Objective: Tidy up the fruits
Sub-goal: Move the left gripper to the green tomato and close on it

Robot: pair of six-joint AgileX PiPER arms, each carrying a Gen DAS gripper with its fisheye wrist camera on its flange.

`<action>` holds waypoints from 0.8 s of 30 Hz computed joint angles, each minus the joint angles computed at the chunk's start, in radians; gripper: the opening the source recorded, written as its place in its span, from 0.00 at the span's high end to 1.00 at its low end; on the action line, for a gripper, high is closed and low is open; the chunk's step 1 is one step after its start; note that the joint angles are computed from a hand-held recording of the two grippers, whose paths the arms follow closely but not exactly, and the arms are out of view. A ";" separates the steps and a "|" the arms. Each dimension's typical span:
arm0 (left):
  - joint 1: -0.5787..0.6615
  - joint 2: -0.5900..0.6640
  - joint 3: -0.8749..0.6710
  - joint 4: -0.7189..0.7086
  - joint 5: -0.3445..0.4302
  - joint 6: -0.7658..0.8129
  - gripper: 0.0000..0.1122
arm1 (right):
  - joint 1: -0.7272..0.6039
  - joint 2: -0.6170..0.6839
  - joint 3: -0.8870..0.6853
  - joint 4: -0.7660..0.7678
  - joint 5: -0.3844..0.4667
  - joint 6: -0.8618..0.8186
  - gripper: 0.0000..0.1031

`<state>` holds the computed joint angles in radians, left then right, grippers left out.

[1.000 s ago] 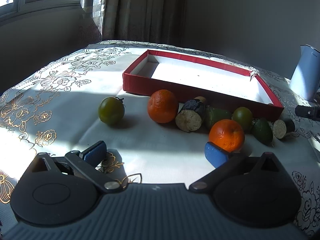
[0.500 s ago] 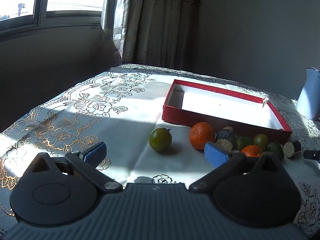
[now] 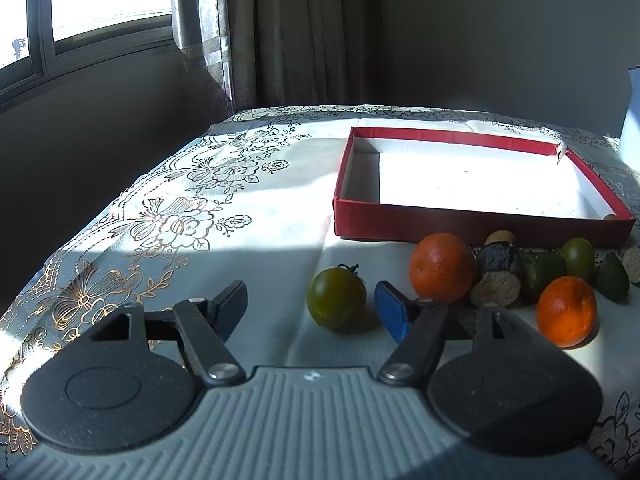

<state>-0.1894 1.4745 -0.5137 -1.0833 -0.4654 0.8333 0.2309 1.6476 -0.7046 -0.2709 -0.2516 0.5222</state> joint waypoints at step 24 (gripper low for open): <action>-0.017 0.077 -0.255 -0.106 0.108 0.177 0.73 | -0.032 0.006 0.008 -0.149 -0.046 0.157 0.07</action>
<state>-0.2068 1.5511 -0.7690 -1.1892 -0.3571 1.0105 0.1992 1.6538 -0.6969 -0.4201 -0.2972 0.6791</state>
